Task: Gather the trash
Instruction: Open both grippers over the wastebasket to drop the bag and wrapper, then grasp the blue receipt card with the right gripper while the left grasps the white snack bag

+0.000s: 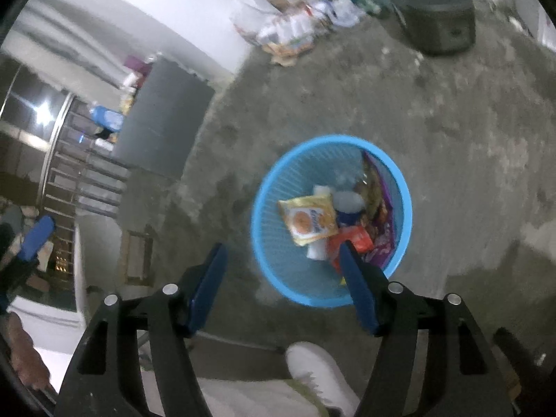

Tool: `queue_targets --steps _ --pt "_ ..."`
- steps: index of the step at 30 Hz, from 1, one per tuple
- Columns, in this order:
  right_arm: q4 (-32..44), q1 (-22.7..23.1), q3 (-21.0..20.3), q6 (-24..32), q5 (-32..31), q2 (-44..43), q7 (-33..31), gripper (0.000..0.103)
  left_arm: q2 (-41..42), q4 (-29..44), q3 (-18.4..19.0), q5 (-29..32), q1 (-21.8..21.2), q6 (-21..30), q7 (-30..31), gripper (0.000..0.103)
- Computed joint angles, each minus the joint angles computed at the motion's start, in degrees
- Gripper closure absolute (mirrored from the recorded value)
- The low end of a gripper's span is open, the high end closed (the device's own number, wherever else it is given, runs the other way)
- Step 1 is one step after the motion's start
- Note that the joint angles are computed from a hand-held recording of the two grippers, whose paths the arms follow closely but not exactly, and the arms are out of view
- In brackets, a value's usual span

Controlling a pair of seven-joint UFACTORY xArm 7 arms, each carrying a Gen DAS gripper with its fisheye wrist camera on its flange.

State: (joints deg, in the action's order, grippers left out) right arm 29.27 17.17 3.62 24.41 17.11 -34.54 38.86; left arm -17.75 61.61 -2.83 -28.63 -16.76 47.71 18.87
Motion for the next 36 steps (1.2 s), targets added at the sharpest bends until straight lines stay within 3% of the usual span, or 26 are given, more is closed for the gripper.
queue_targets --steps 6,18,29,33,36 --pt "5.65 2.23 4.92 1.38 -3.66 -3.37 0.85 0.037 -16.84 -1.79 5.18 4.05 3.92 6.86 -0.03 0.036" --pt "18.88 17.69 6.82 0.98 1.60 5.18 -9.14 0.036 -45.81 -7.71 17.11 16.05 15.60 22.48 -1.13 0.034" --pt "32.04 21.12 11.96 8.95 2.81 16.69 -16.65 0.030 -63.84 -12.52 27.30 26.93 25.87 33.25 0.99 0.034" --pt "37.17 20.59 15.32 11.57 -0.98 22.26 -14.97 0.028 -66.80 -14.94 31.05 29.83 28.50 35.53 0.61 0.034" --pt "40.63 20.67 17.20 14.16 -5.16 25.39 -12.48 0.026 -68.41 -19.05 32.14 32.96 30.89 33.38 1.71 0.034"
